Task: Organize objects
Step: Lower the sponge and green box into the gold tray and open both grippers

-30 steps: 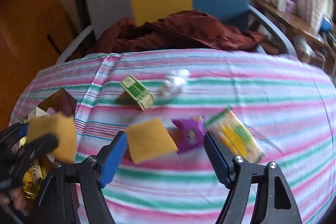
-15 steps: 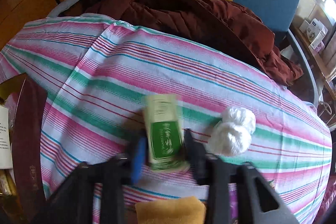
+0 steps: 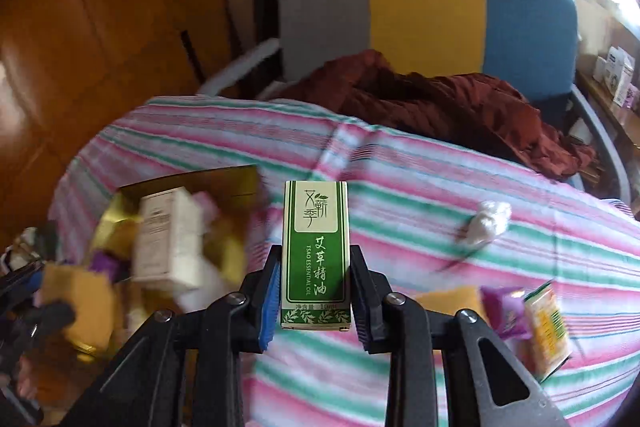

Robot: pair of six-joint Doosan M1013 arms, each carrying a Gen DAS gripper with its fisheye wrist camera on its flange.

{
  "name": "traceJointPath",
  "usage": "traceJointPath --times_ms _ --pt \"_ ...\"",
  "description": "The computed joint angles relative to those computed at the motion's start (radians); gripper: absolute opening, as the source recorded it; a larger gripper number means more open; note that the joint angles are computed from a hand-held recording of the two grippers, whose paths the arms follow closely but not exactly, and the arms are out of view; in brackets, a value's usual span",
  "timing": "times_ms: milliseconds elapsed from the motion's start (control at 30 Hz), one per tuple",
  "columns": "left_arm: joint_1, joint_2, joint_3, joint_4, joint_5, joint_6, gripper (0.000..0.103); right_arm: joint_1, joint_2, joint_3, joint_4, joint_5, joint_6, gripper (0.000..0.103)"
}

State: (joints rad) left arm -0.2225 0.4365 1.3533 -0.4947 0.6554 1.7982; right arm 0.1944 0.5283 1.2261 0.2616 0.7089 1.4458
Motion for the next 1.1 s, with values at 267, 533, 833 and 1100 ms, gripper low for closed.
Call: traceJointPath --times_ms 267,533,833,1100 --pt "0.049 -0.049 0.079 0.057 -0.066 -0.118 0.069 0.060 -0.025 0.061 0.148 0.056 -0.143 0.030" --pt "0.062 -0.055 0.111 -0.048 -0.047 -0.042 0.074 0.090 -0.029 0.091 0.150 0.080 -0.080 0.036" --pt "0.048 -0.058 0.130 0.012 -0.077 -0.096 0.085 0.103 -0.049 0.130 0.135 0.069 -0.050 0.042" --pt "0.032 -0.093 0.174 0.193 -0.161 -0.216 0.086 0.122 -0.075 0.162 0.052 0.004 0.021 0.046"
